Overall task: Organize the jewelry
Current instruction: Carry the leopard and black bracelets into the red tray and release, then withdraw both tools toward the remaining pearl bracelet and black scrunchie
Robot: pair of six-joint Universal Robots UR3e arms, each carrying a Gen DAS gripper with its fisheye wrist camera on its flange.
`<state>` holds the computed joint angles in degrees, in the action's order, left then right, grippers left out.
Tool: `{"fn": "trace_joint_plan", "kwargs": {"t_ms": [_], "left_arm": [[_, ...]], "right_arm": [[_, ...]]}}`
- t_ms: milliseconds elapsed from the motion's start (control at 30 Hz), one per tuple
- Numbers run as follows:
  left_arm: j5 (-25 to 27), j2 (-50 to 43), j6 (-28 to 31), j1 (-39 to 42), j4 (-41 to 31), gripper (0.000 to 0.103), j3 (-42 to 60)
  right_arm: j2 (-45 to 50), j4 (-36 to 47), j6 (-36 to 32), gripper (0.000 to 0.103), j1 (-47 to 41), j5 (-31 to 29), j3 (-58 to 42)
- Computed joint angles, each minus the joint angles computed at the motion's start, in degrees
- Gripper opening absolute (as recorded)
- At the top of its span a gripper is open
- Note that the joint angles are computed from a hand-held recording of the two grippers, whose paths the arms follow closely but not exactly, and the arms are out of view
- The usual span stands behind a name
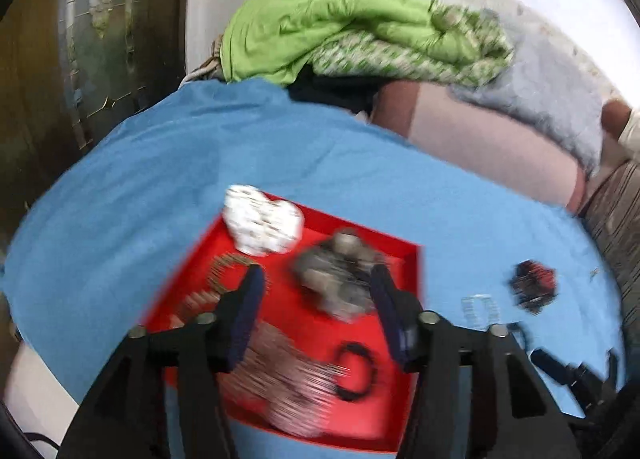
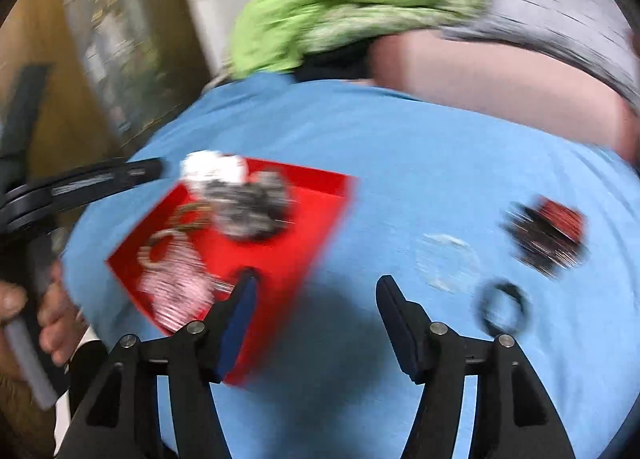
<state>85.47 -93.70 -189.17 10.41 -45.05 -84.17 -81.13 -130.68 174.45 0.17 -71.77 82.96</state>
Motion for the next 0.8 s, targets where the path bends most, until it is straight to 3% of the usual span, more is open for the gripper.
{"fn": "trace_joint_plan", "kwargs": {"t_ms": [100,167,300,567,633,800], "left_arm": [[6.94,2.37,-9.89,-9.21,6.65,0.075,-7.12],[11.45,1.39,-12.85,-15.93,6.94,0.075,-8.85],[24.33,-4.93,-10.15,-28.99,1.94,0.075,-5.16],[36.85,-8.44,-10.11,-38.57,-6.18,0.075,2.22],[37.74,-10.01,-10.98,-38.76,-8.34,0.075,5.55],[33.83,-17.45,-11.17,-37.72,-16.98,0.075,17.68]], "right_arm": [[-7.75,0.77,-0.32,0.067,-8.56,0.53,9.36],[-11.69,2.14,-0.52,0.067,-14.08,1.48,14.23],[-16.63,5.33,-3.47,0.067,-23.76,5.97,20.12],[-18.59,10.89,-6.52,0.067,-34.37,12.45,22.29],[-18.75,12.50,-8.59,0.067,-36.19,13.29,21.80],[-24.25,17.37,-15.64,0.067,-43.35,15.07,24.03]]}}
